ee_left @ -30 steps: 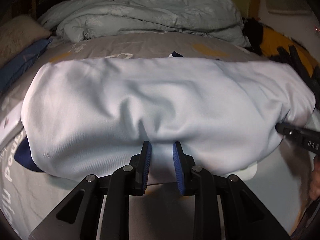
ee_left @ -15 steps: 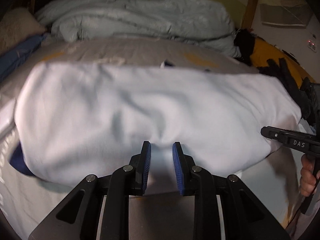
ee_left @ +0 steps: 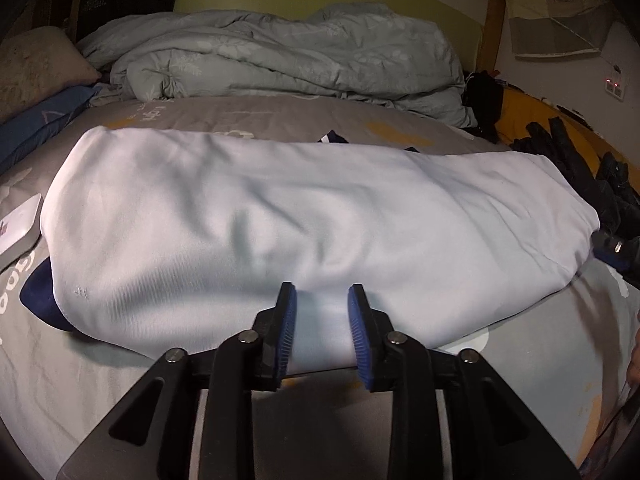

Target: Fold large clothes

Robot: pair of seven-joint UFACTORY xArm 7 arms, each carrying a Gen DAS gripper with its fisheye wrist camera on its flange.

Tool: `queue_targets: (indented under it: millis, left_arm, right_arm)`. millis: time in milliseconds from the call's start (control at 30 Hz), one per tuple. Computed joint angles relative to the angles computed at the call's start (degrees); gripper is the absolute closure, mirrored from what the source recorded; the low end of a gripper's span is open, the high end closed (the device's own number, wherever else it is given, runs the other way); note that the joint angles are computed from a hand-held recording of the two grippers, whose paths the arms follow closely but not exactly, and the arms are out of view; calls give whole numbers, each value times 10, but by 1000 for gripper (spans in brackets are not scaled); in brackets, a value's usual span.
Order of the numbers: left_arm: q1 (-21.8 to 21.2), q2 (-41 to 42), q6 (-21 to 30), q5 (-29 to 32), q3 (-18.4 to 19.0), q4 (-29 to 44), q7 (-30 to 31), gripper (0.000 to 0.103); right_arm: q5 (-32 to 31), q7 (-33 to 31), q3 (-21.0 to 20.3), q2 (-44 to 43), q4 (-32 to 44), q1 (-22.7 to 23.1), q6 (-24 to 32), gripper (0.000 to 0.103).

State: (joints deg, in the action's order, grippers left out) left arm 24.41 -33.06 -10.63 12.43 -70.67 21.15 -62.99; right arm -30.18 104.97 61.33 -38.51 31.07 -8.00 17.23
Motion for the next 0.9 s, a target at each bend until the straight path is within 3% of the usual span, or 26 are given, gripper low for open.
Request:
queue_targets:
  millis: [100, 233, 267, 367, 433, 500, 567, 667, 800, 833, 900]
  left_arm:
    - [-2, -13, 5, 1, -4, 0, -3, 64]
    - [1, -18, -2, 2, -5, -2, -10, 56]
    - [2, -17, -2, 2, -6, -1, -10, 56]
    - [3, -15, 1, 4, -8, 1, -10, 54]
    - [3, -13, 3, 7, -8, 2, -8, 52]
    - [3, -14, 7, 7, -10, 4, -10, 52]
    - [3, -14, 7, 8, -10, 4, -11, 52]
    - [3, -14, 8, 10, -10, 5, -12, 52]
    - [3, -13, 10, 12, -9, 6, -12, 51]
    - [3, -13, 10, 13, -9, 5, -12, 51]
    - [4, -12, 7, 13, -9, 5, -12, 51]
  right_arm:
    - [31, 57, -39, -36, -63, 12, -75, 43]
    - [61, 80, -41, -57, -94, 3, -94, 44]
    - [62, 80, -44, -69, -104, 1, -112, 50]
    - [56, 41, -53, -80, -112, -20, -184, 65]
    - [61, -14, -42, -54, -81, -37, -161, 68]
    - [48, -43, -31, -13, -46, -52, -115, 65]
    - [68, -51, -17, 36, -32, -67, -84, 53]
    - [92, 41, 24, 13, -85, -104, -195, 40]
    - [136, 52, 56, -21, -123, -121, -285, 39]
    - [140, 44, 70, -3, -125, -146, -332, 42]
    - [163, 44, 110, 9, -119, -190, -362, 72]
